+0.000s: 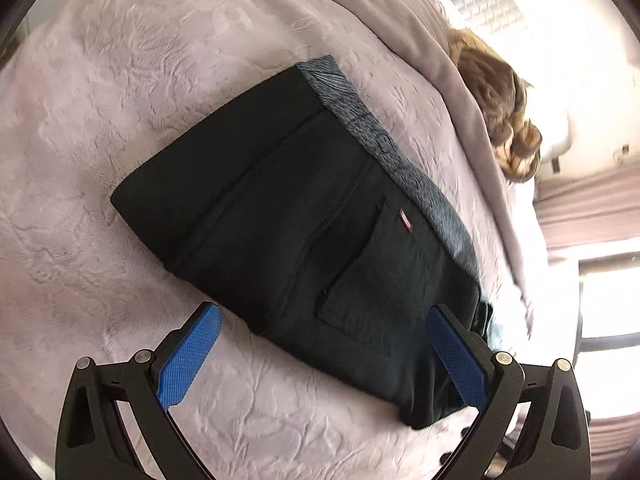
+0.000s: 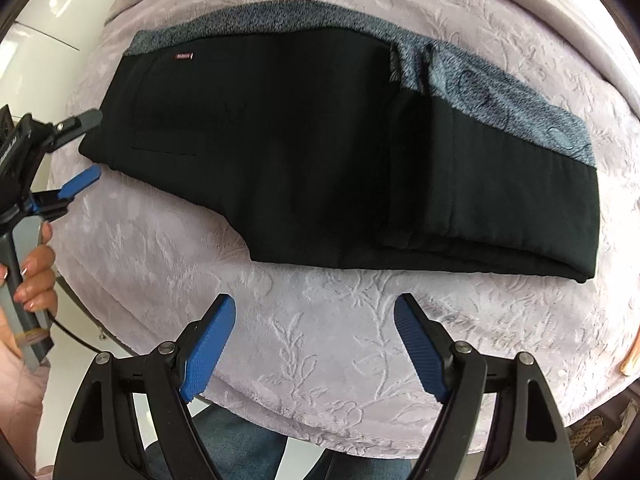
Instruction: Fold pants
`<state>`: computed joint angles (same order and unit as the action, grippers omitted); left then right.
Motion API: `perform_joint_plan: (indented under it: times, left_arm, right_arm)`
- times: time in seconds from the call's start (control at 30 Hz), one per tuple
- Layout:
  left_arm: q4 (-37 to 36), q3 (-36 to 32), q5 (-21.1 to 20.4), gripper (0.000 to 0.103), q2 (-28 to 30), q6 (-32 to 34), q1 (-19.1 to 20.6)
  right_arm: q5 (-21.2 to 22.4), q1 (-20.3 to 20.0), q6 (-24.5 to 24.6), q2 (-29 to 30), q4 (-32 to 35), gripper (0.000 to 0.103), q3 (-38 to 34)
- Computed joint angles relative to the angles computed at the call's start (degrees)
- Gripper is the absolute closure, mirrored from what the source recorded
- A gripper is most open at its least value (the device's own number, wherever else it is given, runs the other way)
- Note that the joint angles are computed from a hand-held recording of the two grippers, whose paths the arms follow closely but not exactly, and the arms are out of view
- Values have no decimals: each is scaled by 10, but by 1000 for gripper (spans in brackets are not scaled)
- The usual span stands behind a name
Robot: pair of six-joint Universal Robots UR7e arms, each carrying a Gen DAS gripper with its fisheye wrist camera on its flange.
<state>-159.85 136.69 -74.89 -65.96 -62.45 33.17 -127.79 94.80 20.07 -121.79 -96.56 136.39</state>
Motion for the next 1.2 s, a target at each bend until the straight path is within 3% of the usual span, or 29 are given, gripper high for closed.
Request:
perform_joint_plan:
  times: [0.2, 0.33, 0.47, 0.6, 0.67, 0.7, 0.73, 0.77, 0.83, 0.97, 1.13, 1.2]
  left_arm:
    - [-51, -1, -1, 0, 31, -4, 24]
    - [-24, -23, 23, 0, 39, -12, 3]
    - [-29, -41, 61, 0, 43, 41, -32]
    - [29, -64, 53, 0, 74, 27, -2]
    - [44, -64, 48, 23, 84, -4, 17]
    - [45, -61, 53, 28, 81, -14, 20]
    - [34, -55, 60, 42, 79, -22, 18]
    - [39, -54, 78, 57, 75, -29, 10]
    - [83, -68, 114, 63, 77, -10, -16]
    - [239, -126, 248, 65, 125, 61, -114]
    - [299, -147, 298, 65, 157, 79, -144]
    - [313, -152, 313, 65, 168, 91, -150]
  right_arm:
    - [5, -14, -12, -1, -7, 19, 12]
    - [6, -22, -16, -1, -11, 19, 17]
    - [5, -16, -23, -5, -24, 19, 17]
    - [-3, -8, -45, 4, -59, 19, 4]
    - [-12, -4, -58, 19, -80, 19, -6]
    - [-16, -3, -64, 26, -89, 19, -12]
    - [-18, -1, -74, 34, -103, 19, -19]
    - [-19, -9, -98, 44, -120, 19, -30]
    - [-18, -6, -116, 66, -144, 19, -47]
    - [24, -4, -145, 124, -184, 19, -96]
    - [94, 20, -157, 225, -190, 19, -160]
    - [147, 26, -156, 274, -199, 19, -191]
